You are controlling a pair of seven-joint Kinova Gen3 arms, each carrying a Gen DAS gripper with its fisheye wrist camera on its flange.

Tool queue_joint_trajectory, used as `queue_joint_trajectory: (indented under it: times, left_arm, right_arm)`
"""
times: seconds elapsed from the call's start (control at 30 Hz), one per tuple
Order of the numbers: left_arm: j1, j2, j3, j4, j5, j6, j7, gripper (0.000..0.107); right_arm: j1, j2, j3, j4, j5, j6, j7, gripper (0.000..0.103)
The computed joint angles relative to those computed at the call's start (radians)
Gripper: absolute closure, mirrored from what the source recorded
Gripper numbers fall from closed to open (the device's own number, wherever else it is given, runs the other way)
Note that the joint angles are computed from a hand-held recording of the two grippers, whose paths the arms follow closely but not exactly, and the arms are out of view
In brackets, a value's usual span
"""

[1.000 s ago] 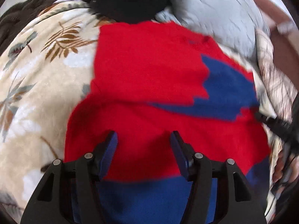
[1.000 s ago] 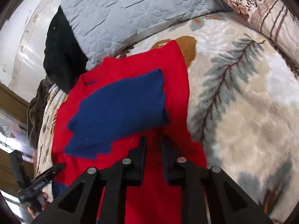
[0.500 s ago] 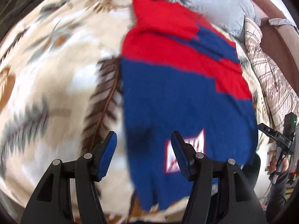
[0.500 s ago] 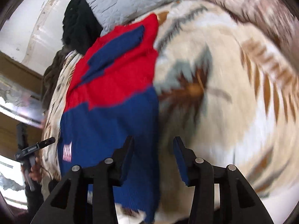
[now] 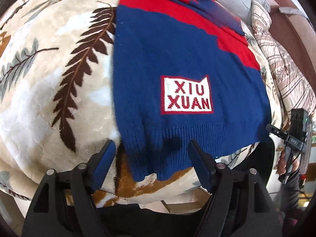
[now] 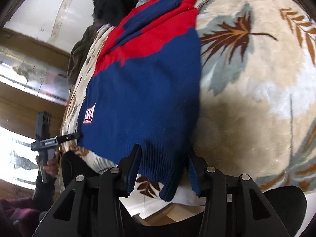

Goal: Fold small clothes
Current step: 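Grasp the blue hem with the left tool while the right tool grasps it too, then lift the hem with both tools and fold it toward the collar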

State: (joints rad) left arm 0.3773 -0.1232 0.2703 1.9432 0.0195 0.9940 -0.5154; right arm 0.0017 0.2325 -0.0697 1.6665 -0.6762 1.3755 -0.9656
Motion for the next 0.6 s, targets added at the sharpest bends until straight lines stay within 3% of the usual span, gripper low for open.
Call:
queue_joint_trajectory:
  times: [0.1,0.13,0.17,0.2,0.23,0.4,0.5,0.6]
  left_arm:
    - [0.007,-0.011,0.007,0.012,-0.016,-0.019,0.007,0.033]
    - [0.006,-0.023,0.001,0.024,-0.004,-0.034,-0.003,0.033]
    - [0.002,-0.04,-0.01,0.04,0.014,-0.052,-0.019,0.033]
    - [-0.005,-0.062,-0.026,0.062,0.041,-0.075,-0.033,0.033]
    - [-0.014,-0.078,-0.036,0.08,0.063,-0.096,-0.044,0.033]
    - [-0.06,-0.163,-0.086,0.159,0.185,-0.158,-0.109,0.033]
    - [-0.08,-0.172,-0.072,0.18,0.214,-0.178,-0.12,0.033]
    - [-0.104,-0.153,-0.014,0.165,0.174,-0.181,-0.078,0.033]
  right_arm:
    - [-0.001,-0.006,0.0,0.009,0.008,0.007,0.011,0.058]
    - [0.001,-0.01,0.002,0.012,0.009,0.005,0.013,0.063]
    - [0.002,-0.014,0.005,0.015,0.009,-0.005,0.013,0.07]
    - [0.003,-0.018,0.007,0.021,0.009,-0.013,0.013,0.094]
    - [0.004,-0.022,0.01,0.025,0.008,-0.021,0.01,0.098]
    - [0.048,-0.089,0.042,0.068,-0.06,-0.081,0.04,0.099]
    - [0.049,-0.077,0.053,0.059,-0.04,-0.086,-0.005,0.099]
    - [0.018,-0.069,0.038,0.055,0.013,-0.107,-0.052,0.099]
